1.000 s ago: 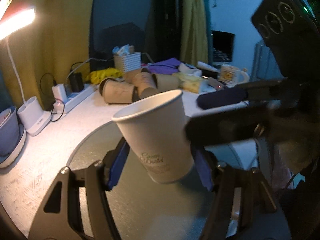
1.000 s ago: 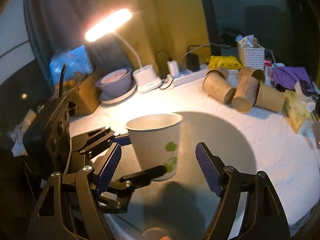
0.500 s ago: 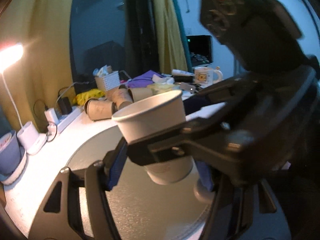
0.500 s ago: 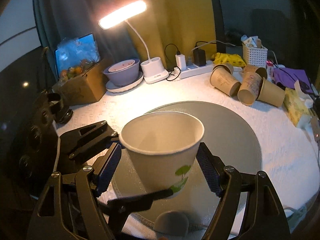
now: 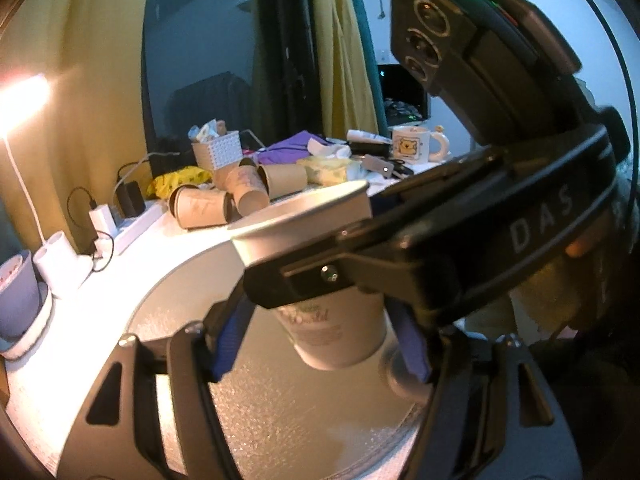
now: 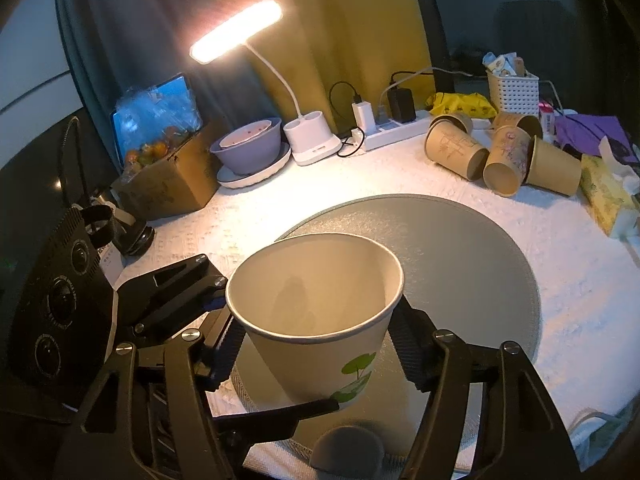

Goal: Flip cup upright
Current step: 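Open the left gripper and withdraw it, holding the cup upright in the right gripper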

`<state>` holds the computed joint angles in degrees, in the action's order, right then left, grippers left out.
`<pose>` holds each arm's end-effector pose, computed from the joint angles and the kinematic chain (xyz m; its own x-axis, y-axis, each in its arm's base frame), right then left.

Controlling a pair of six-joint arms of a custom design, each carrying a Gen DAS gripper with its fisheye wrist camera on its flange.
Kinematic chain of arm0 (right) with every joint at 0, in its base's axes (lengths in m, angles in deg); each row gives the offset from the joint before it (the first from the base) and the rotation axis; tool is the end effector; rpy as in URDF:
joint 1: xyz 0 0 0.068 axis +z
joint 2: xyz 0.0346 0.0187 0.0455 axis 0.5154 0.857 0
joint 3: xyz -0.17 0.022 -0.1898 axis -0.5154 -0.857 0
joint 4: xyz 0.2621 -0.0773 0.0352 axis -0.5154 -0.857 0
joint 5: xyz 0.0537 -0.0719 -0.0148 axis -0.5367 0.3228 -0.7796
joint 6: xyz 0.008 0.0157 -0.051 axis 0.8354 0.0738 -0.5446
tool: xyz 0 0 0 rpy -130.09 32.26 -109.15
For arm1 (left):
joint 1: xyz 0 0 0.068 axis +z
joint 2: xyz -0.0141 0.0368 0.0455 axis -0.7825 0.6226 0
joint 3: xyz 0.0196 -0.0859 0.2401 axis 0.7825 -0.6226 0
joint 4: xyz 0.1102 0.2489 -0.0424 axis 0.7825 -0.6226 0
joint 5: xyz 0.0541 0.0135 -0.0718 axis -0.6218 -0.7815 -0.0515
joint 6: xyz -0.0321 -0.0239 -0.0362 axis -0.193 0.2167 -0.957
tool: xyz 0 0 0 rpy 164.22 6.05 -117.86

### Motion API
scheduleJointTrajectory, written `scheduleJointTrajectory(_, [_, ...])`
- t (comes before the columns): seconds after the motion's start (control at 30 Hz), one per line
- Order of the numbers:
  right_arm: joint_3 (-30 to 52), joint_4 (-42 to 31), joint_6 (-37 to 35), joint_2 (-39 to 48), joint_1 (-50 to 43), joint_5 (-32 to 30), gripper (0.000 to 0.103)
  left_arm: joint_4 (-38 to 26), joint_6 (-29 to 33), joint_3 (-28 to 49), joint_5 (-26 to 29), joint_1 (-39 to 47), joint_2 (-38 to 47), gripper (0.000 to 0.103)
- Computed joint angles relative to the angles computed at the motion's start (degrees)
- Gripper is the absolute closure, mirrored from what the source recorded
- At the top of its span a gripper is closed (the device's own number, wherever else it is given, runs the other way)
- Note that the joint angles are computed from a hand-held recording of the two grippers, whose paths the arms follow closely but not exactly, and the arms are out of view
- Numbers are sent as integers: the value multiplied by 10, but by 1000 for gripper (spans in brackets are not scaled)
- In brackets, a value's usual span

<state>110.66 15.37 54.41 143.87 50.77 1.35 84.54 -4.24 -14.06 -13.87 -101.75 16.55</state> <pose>0.3081 0.1285 0.1559 -0.5837 -0.4942 -0.6443 -0.7560 0.6203 0.2090 0.2239 -0.2410 0.1315 -0.4400 0.1737 -0.8810 0.2849 0.9574 0.0464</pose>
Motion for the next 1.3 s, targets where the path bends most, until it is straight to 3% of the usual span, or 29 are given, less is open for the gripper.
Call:
scheduleJointTrajectory(0.1, [2, 17, 6, -1, 3, 18, 35, -1, -19, -2, 24, 18, -2, 34])
scheduleJointTrajectory(0.17, [4, 37, 17, 0, 6, 33, 35, -6, -34, -3, 21, 24, -5, 25])
scheduleJointTrajectory(0.43, [9, 155, 50, 16, 23, 115, 35, -32, -90, -5, 33, 66, -7, 24])
scheduleJointTrajectory(0.5, [20, 172, 65, 30, 22, 126, 35, -78, -129, 11, 3, 77, 2, 24])
scheduleJointTrajectory(0.57, [31, 189, 78, 45, 20, 135, 35, -104, -176, 9, 19, 107, -3, 24])
scheduleJointTrajectory(0.8, [71, 219, 86, 100, 31, 149, 35, -125, -270, -36, -10, 153, -55, 24])
scheduleJointTrajectory(1.0, [86, 240, 93, 155, 52, 162, 35, -128, -290, -57, -17, 165, -79, 24])
scheduleJointTrajectory(1.3, [124, 198, 62, 217, 81, 180, 35, -141, -293, -46, -19, 168, -73, 24])
